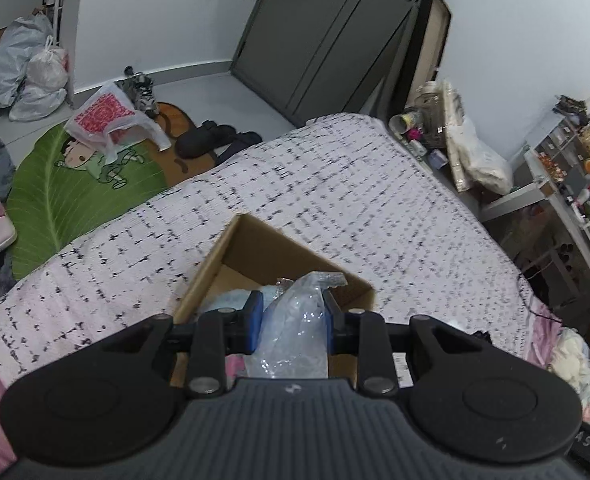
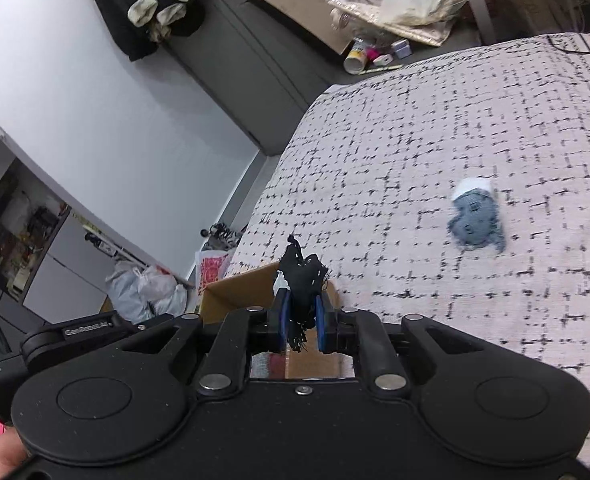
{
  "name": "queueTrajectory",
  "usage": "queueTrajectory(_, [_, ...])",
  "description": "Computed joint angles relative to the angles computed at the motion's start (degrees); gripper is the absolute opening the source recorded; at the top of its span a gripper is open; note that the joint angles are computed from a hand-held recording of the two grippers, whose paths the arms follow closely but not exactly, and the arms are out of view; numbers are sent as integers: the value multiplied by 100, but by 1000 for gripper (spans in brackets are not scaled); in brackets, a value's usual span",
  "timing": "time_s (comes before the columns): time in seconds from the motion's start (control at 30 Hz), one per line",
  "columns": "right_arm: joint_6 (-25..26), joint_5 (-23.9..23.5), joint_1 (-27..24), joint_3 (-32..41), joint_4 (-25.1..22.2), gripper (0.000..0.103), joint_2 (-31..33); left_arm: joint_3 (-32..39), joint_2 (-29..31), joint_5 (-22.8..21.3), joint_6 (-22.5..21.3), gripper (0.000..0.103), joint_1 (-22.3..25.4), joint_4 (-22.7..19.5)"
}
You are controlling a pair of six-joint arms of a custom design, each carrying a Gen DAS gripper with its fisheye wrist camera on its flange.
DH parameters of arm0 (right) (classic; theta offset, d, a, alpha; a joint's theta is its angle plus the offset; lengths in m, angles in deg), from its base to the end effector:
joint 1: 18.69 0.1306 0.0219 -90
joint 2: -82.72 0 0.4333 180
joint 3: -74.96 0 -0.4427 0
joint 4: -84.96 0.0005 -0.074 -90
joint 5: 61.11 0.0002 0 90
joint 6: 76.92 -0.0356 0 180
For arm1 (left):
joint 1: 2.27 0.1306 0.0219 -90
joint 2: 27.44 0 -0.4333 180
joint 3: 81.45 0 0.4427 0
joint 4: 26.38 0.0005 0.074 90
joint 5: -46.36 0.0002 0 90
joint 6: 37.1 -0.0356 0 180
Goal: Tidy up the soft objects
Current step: 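Lower the plastic bag and black item into the box and open both grippers, then move both grippers to the white fluffy ball and blue denim cloth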
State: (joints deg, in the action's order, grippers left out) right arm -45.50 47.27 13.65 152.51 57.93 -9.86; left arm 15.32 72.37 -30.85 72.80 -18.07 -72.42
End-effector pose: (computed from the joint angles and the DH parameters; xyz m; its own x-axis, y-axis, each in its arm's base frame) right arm 0.4495 0.2707 0.4227 -0.5159 0.6319 -0.5784 0.2793 0.7624 0.5837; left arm 0.5836 -0.1738 0.4518 -0.8215 -0.1125 -0.5590 0.1334 0.9152 -0.3802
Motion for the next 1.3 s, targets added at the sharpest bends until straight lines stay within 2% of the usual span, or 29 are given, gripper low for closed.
queueTrajectory(0.07, [18, -57, 8, 96, -27, 14, 108, 18, 47, -128, -88, 28, 19, -62])
queueTrajectory(0.33, [119, -225, 85, 471, -73, 14, 505, 63, 200, -48, -93, 29, 191, -350])
queueTrajectory(0.67, [177, -221, 225, 858, -129, 14, 858, 10, 203, 48, -174, 32, 307, -362])
queueTrajectory(0.7, [182, -228, 234, 862, -101, 20, 866, 12, 189, 53, -194, 32, 308, -366])
queueTrajectory(0.77, [159, -265, 240, 874, -118, 23, 883, 2, 155, 55, -224, 33, 305, -362])
queueTrajectory(0.8, [134, -316, 240, 847, -88, 30, 869, 3, 136, 52, -232, 33, 300, -370])
queueTrajectory(0.87, [109, -288, 258, 812, -93, 32, 836, -15, 97, 64, -242, 35, 295, -371])
queueTrajectory(1.07, [3, -137, 277, 695, -172, 33, 655, -94, -26, -82, -318, 47, 206, -385])
queueTrajectory(1.3, [-72, 28, 249, 388, -169, 34, 283, -156, -184, -306, -253, 70, 49, -330])
